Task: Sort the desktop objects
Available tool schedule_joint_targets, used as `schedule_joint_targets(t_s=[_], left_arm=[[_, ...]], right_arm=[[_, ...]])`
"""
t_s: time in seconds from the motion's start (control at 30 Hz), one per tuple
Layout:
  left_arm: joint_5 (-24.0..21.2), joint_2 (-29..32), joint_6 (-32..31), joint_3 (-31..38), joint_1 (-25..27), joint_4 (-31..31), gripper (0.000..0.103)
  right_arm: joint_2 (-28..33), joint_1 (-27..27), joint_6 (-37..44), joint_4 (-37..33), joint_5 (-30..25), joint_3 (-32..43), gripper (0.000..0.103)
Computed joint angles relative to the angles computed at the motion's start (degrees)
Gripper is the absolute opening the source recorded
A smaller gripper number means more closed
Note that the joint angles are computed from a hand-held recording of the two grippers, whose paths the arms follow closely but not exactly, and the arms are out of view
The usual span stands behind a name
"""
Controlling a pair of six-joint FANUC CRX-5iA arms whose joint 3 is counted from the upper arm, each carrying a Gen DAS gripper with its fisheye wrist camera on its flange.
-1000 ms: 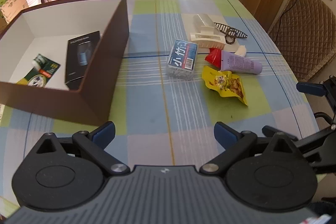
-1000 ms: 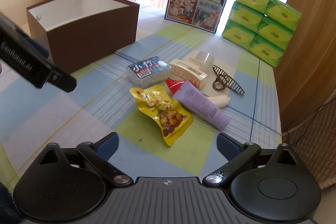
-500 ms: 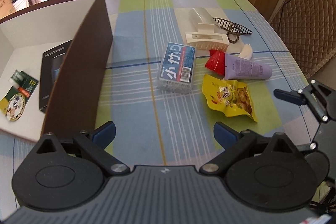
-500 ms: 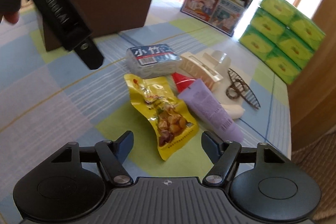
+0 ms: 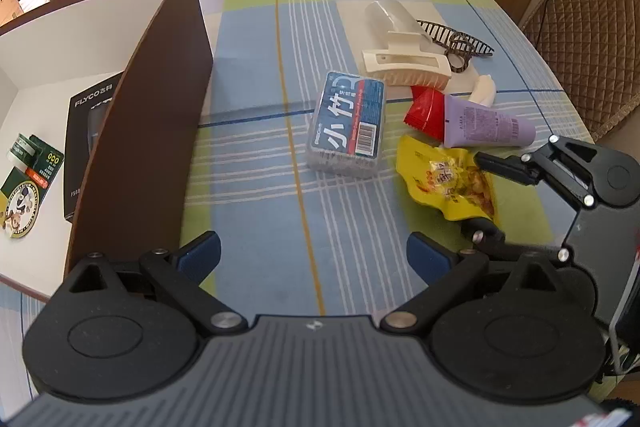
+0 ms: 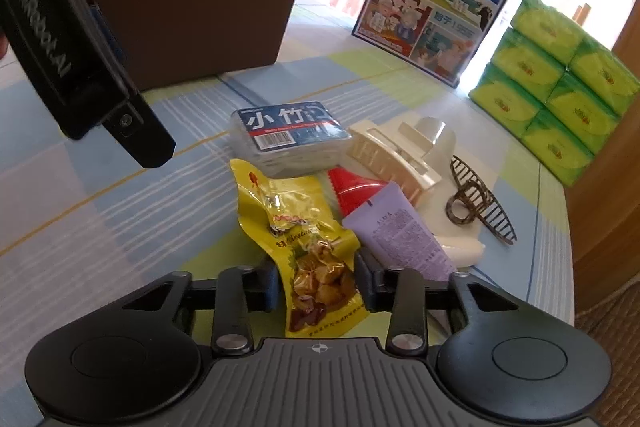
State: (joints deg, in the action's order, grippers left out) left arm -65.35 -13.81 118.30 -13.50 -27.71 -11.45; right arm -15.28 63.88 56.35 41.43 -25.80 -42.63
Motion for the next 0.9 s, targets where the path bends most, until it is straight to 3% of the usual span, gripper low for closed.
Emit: schedule_joint_targets(t_s=[0.13, 0.3, 0.4, 0.47, 0.83, 0.9], left_arm=[[0.33, 0.06, -0.51, 0.10, 0.10, -0.03, 0.098], [0.96, 0.87, -1.84, 0.65, 0.25, 0.23, 0.096], [1.55, 1.79, -3.06, 1.23, 0.08, 0.27, 0.095], [1.73, 2.79, -3.96, 1.91, -0.11, 0.18, 0.094], [3.53, 10.04, -9.10, 6.83, 0.35, -1.90, 0.091], [3.90, 11.49, -10.39, 7.74, 0.62, -1.98, 0.087]], right_arm=[[-0.94, -0.11, 3.88, -15.08, -5.99, 6.14, 0.030], [-1.36, -5.83, 6.40, -34.65, -14.16, 14.92, 0.026], [-0.56, -10.20, 5.87, -42.66, -20.05, 19.20, 0.007], [0.38, -13.43, 5.68, -47.51, -23.52, 21.57, 0.007], [-0.71, -12.54, 8.03, -45.57, -23.30, 20.39, 0.007], [-0.62, -12.30, 8.14, -45.22, -23.14, 20.24, 0.007]])
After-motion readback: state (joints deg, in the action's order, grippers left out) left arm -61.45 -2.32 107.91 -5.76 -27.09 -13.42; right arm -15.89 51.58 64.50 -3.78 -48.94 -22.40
